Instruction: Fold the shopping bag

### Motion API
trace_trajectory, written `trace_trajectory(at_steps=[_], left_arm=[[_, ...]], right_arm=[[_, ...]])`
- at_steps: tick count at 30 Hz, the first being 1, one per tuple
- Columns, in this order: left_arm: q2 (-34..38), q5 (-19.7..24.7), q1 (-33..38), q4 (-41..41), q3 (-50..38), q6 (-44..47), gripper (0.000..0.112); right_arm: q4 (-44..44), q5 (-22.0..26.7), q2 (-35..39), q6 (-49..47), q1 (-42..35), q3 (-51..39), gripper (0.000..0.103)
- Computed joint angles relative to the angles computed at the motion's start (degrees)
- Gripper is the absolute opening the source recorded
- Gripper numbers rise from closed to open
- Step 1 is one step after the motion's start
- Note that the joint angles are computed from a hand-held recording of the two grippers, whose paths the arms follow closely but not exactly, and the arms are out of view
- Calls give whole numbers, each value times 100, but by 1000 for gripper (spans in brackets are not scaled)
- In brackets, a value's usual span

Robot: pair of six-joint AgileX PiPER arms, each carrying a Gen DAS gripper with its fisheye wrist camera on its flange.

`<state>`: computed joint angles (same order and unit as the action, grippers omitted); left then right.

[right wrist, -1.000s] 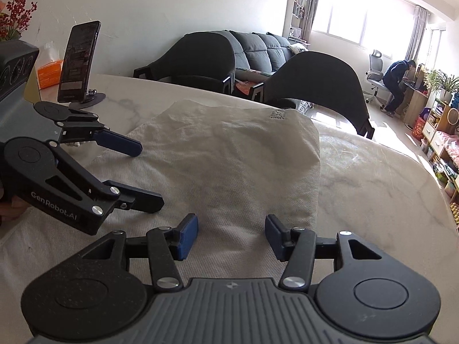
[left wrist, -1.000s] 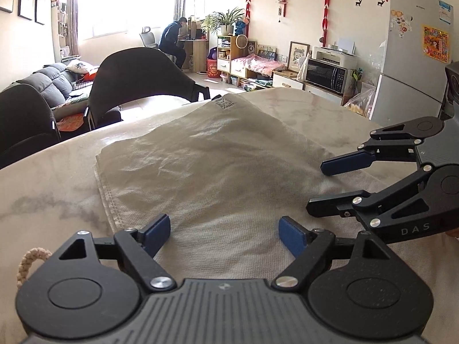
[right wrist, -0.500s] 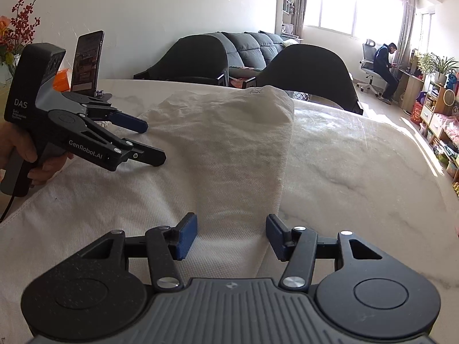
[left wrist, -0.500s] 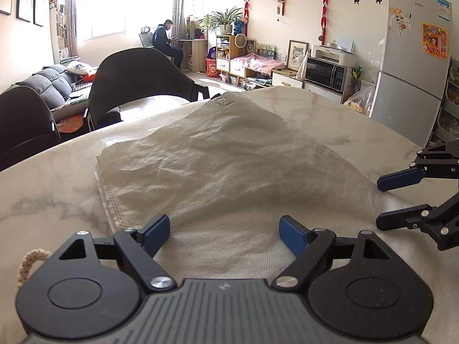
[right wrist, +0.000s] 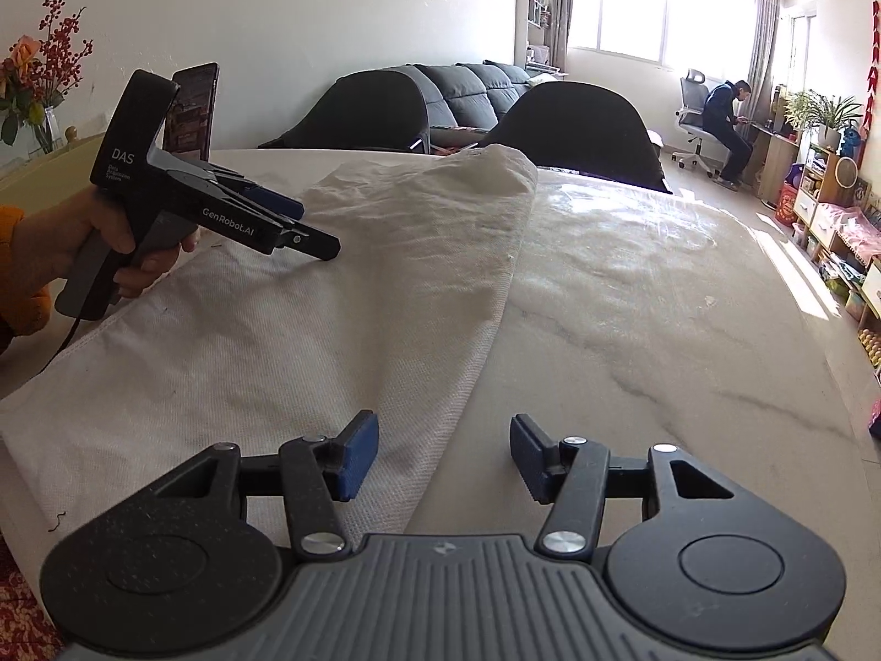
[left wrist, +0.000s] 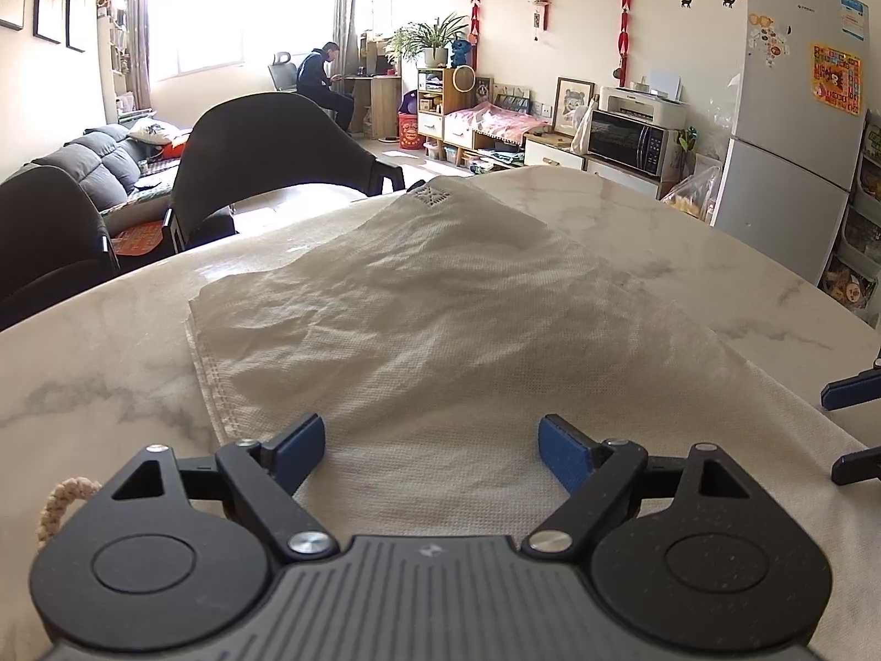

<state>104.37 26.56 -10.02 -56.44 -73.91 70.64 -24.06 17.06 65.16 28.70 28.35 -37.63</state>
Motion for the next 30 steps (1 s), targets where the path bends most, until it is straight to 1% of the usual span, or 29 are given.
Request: trace_trajectory(at_steps=[2,4,5,8,10,14,19,22,23,24,27,30], left_arm=[[-31,165,122,-283,59,206,83],[-93,398,264,-472,133,263,82],[-164,508,318,-473,197,235,81],[-489,764,430,-468,505,371,79],[-760,854,464,-494,778,605,79],[-1367,888,485,-849,1494,1481,79],[-1707,965,408,-849,1946,1854,79],[-1763,794,275,-716,2162,1998,80],[-1779,757,297,-897,2263,2223,80],[-1770,799,354,-1049,2310,2390,80],[-1662,986,507,-1081,2239,2298,81],[-1689,997,583,-1150,2297,2409,81]], right_arm=[[317,-123,-65,-346,-10,-14,56],[1146,-275,1,-1179,-35,-143,56],[1292,-284,38,-1338,-19,-195,56],[1023,-290,343,-1214,221,-459,56],[1079,-337,594,-1347,355,-631,56],[1314,-372,956,-1685,502,-880,56],[1257,-376,1241,-1666,591,-997,57],[1712,-506,1208,-2049,482,-844,59],[1947,-575,1179,-2254,439,-783,59],[1993,-609,1134,-2296,414,-721,59],[2201,-731,952,-2522,318,-486,61],[2504,-804,732,-2839,216,-250,61]])
